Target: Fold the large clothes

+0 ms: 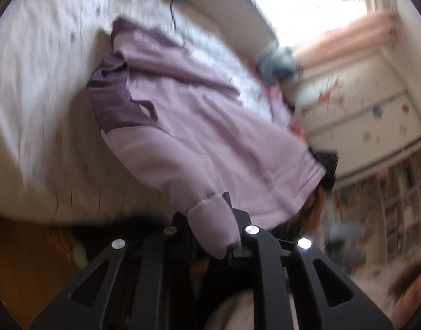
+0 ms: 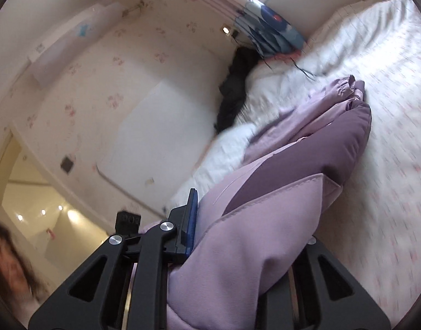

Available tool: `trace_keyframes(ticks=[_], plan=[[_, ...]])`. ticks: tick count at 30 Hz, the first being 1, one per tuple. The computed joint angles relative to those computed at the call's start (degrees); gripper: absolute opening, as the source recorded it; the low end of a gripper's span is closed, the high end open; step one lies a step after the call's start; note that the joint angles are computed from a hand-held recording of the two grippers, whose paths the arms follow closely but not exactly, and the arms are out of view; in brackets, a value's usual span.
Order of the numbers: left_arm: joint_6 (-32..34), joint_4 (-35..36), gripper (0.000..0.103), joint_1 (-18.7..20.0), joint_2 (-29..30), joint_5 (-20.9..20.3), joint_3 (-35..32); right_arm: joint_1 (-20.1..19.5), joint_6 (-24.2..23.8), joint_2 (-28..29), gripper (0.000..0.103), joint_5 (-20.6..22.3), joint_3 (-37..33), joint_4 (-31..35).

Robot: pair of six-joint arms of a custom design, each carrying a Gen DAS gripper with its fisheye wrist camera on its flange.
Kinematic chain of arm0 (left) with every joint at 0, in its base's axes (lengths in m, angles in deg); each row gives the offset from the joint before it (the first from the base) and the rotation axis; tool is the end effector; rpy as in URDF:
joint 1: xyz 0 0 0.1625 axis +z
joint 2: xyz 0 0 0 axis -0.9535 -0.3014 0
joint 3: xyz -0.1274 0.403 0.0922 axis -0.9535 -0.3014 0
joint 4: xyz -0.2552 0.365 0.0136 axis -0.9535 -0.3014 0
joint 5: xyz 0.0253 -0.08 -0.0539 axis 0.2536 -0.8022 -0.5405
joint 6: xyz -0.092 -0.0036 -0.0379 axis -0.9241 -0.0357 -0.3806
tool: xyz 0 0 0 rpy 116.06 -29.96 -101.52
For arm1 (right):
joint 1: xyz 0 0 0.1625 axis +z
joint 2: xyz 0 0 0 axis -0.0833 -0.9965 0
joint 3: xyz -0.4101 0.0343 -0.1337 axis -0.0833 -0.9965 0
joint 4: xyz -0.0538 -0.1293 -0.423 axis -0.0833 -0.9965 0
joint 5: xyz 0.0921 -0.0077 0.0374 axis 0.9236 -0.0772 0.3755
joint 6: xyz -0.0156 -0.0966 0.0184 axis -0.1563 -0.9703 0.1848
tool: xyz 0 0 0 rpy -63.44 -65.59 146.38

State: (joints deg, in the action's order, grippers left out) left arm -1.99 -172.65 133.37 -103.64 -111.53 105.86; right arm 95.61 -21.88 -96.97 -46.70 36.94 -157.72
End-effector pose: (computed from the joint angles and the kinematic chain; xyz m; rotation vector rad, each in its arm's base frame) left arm -0.0536 -0.3897 0.4967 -0.1160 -2.9823 0.6098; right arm 0.1943 -0.5867 0.3585 -0.6212 2.5313 -0.4906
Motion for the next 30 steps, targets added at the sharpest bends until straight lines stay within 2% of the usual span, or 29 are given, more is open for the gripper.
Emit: trace_keyframes(ticks=[2,3,5,6,7,8,9,10,11,12,15,18,20,22,24,26,27,29,30], plan=[[0.8,7.9,0.027,1.9,-1.9,-0.9,1.3,-2.0,-3.2,-3.0,0.035,-5.3,0.6,10.9],[0.3,10.5,0.029,3.2,-2.4,-0.1,1.4,-3.2,-3.2,-3.5,0.048,-10.8,0.6,16.2],[-1.5,13.4,0.036,4.4,-2.5,3.6,0.5,-5.8,1.4,-3.4,0.049,-20.1,0.5,20.8],[-1.6,13.6,0.038,4.7,-1.9,5.9,-0.7,-6.8,3.0,-3.4,0.049,-21.6,0.6,20.2],[-1.8,14.2,0.041,4.2,-1.1,8.6,-1.9,-8.2,3.6,-3.5,0.049,-20.7,0.3,18.9],[-1.5,14.0,0.046,4.1,0.5,11.7,-3.9,-9.5,3.8,-3.2,0.051,-17.3,-0.3,16.1],[-0.6,11.7,0.051,4.8,2.0,12.4,-5.4,-10.0,4.4,-2.7,0.064,-14.7,-1.0,13.1],[0.8,8.0,0.063,5.8,4.4,12.8,-7.3,-10.1,5.3,-1.3,0.084,-12.3,-2.4,9.4],[2.4,4.2,0.072,6.7,7.3,13.7,-9.1,-9.7,5.9,1.2,0.091,-10.8,-4.8,6.3],[3.8,1.0,0.074,7.4,10.6,14.2,-10.9,-9.4,6.5,3.7,0.094,-10.3,-7.4,5.0],[7.0,-7.2,0.074,12.3,23.5,9.6,-18.2,-8.1,10.6,16.0,0.094,-8.4,-20.1,5.2],[6.8,-11.4,0.074,14.0,33.2,12.3,-24.1,-6.7,13.8,28.8,0.094,-8.8,-35.3,8.4],[5.5,-13.9,0.074,16.6,39.2,11.8,-29.3,-5.4,15.1,36.4,0.094,-11.0,-45.3,11.8],[5.2,-16.6,0.074,18.6,43.3,9.3,-32.4,-4.5,15.4,42.3,0.094,-12.8,-53.4,15.0],[4.6,-17.4,0.074,19.9,46.6,7.7,-35.4,-3.7,14.9,48.7,0.094,-17.4,-62.5,19.2],[3.6,-16.3,0.082,21.7,49.7,3.0,-38.3,-3.6,15.3,53.8,0.094,-19.5,-70.4,24.3],[3.2,-14.0,0.082,22.3,51.7,1.3,-40.4,-3.7,15.2,55.1,0.095,-18.8,-72.6,26.8],[3.8,-11.7,0.079,22.0,53.9,3.3,-42.1,-3.7,12.0,56.2,0.093,-17.1,-73.0,26.5],[4.8,-12.0,0.073,21.4,54.5,4.7,-42.1,-3.8,10.2,55.3,0.082,-15.3,-70.6,24.4]])
